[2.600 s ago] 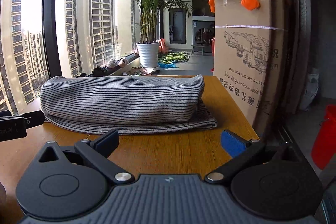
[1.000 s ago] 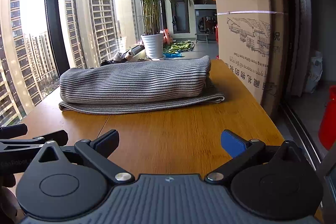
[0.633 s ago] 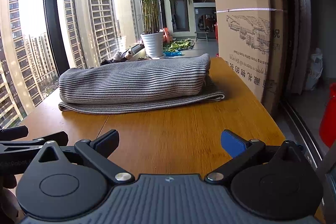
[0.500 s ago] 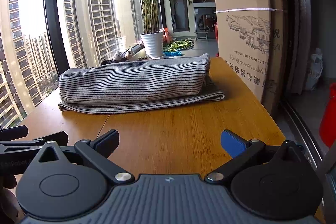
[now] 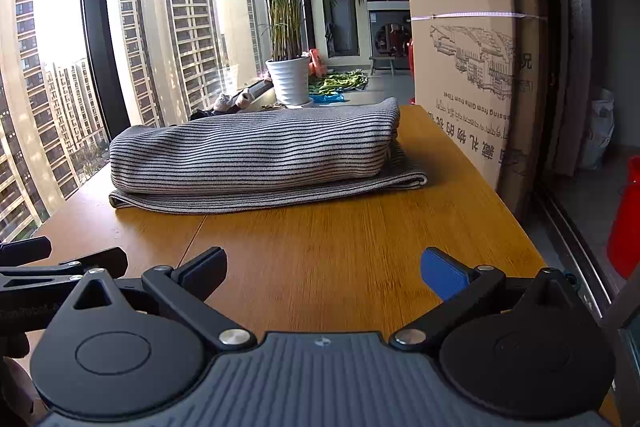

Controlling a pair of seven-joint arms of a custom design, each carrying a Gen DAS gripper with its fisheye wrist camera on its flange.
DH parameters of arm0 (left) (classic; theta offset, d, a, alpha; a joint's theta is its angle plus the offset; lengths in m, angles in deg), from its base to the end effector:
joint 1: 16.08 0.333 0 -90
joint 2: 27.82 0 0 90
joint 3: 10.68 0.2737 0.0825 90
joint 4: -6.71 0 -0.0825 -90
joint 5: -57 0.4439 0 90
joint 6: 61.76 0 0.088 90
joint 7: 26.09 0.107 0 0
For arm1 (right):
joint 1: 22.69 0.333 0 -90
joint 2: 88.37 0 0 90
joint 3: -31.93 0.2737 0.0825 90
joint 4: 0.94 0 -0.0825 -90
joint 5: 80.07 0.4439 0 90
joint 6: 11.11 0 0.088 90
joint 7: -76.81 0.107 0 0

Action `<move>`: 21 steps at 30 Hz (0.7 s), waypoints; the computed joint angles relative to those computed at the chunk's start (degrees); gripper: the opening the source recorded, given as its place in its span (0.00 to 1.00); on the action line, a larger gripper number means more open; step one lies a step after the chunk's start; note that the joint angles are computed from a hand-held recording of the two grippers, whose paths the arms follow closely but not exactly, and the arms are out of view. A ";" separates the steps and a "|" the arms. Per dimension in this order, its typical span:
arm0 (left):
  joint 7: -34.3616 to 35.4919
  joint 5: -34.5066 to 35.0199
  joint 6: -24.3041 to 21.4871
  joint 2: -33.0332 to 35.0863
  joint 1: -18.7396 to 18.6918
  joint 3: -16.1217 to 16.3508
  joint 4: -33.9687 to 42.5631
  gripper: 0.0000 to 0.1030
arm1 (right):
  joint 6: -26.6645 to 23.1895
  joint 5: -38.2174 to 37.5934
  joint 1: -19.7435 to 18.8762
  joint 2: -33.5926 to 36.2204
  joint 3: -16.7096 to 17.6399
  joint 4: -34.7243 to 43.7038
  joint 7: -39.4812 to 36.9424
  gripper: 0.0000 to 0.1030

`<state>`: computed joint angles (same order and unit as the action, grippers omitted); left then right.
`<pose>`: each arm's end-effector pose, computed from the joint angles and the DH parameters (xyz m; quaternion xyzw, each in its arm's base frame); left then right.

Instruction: Fold clothes

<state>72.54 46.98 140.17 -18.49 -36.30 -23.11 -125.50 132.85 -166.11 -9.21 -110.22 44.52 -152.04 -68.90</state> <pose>0.5185 -0.3058 0.3174 -0.4423 0.7433 -0.4350 0.2502 0.4298 0.2091 0.3091 -0.4434 0.7435 -0.3956 0.3070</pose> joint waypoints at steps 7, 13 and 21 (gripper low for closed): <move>0.52 -0.31 -0.12 0.17 -0.10 0.13 0.17 1.00 | 0.44 -0.64 -0.11 -0.43 -0.12 -0.42 0.72 1.00; -0.41 0.60 -1.00 0.04 0.43 -0.08 0.25 1.00 | 0.75 -0.68 -0.22 -0.47 -0.19 -0.42 0.66 1.00; 2.46 -2.77 -1.72 -0.02 -1.53 1.14 0.57 1.00 | 1.43 -1.08 -0.50 -0.88 -0.28 -0.75 1.27 1.00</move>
